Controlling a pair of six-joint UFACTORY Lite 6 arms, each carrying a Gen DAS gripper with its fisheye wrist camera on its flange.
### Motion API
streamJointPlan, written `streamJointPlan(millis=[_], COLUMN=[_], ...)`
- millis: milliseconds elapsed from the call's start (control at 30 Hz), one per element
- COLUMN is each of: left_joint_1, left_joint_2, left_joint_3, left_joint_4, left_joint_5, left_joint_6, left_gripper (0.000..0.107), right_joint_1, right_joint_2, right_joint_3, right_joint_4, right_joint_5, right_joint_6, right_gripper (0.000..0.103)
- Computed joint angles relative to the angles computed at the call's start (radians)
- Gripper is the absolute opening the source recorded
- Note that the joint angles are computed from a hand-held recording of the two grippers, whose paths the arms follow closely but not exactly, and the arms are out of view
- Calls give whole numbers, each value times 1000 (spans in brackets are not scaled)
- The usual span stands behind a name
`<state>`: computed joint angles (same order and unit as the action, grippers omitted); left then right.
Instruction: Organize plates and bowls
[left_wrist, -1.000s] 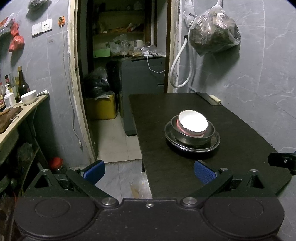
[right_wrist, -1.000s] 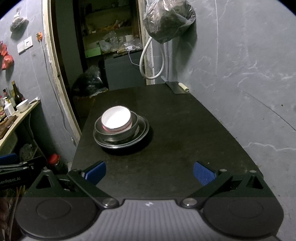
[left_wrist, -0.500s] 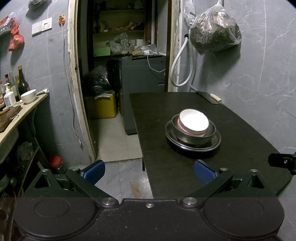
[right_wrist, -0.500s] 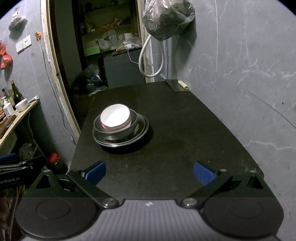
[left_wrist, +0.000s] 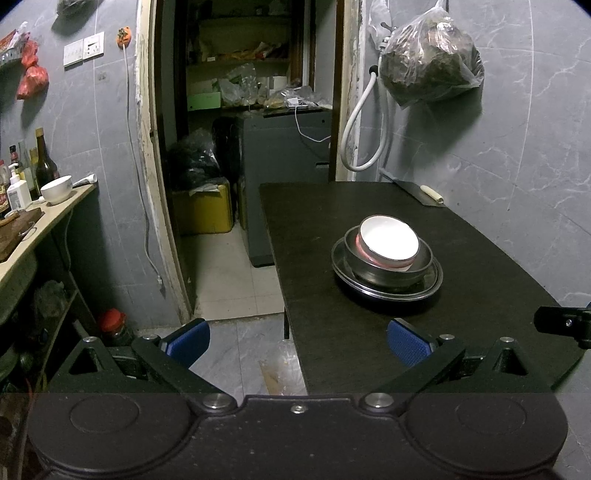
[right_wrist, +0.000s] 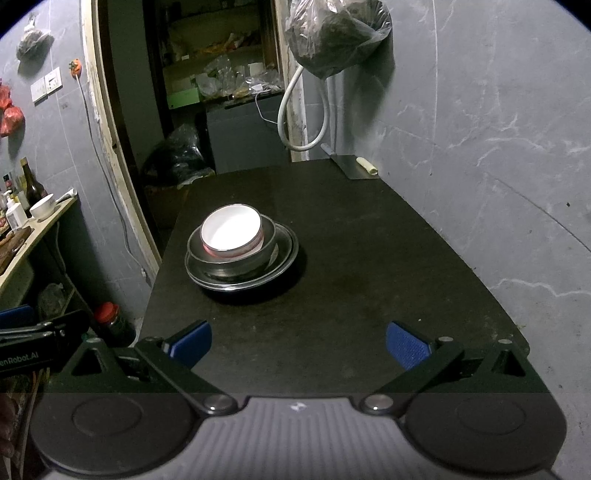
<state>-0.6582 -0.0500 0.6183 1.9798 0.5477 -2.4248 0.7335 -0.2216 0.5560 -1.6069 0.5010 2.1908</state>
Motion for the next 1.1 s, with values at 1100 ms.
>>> streamJointPlan(millis=[1100], left_joint_1=[35], left_joint_2=[0], left_joint_3=[-16], left_joint_4=[128], left_joint_5=[-39], left_joint_6=[-94], left_gripper=[102], right_joint_1=[7], right_joint_2=[54], right_joint_3=[27], right_joint_4=[-11], right_joint_5=[-2], right_joint_6=[30], right_gripper=[103])
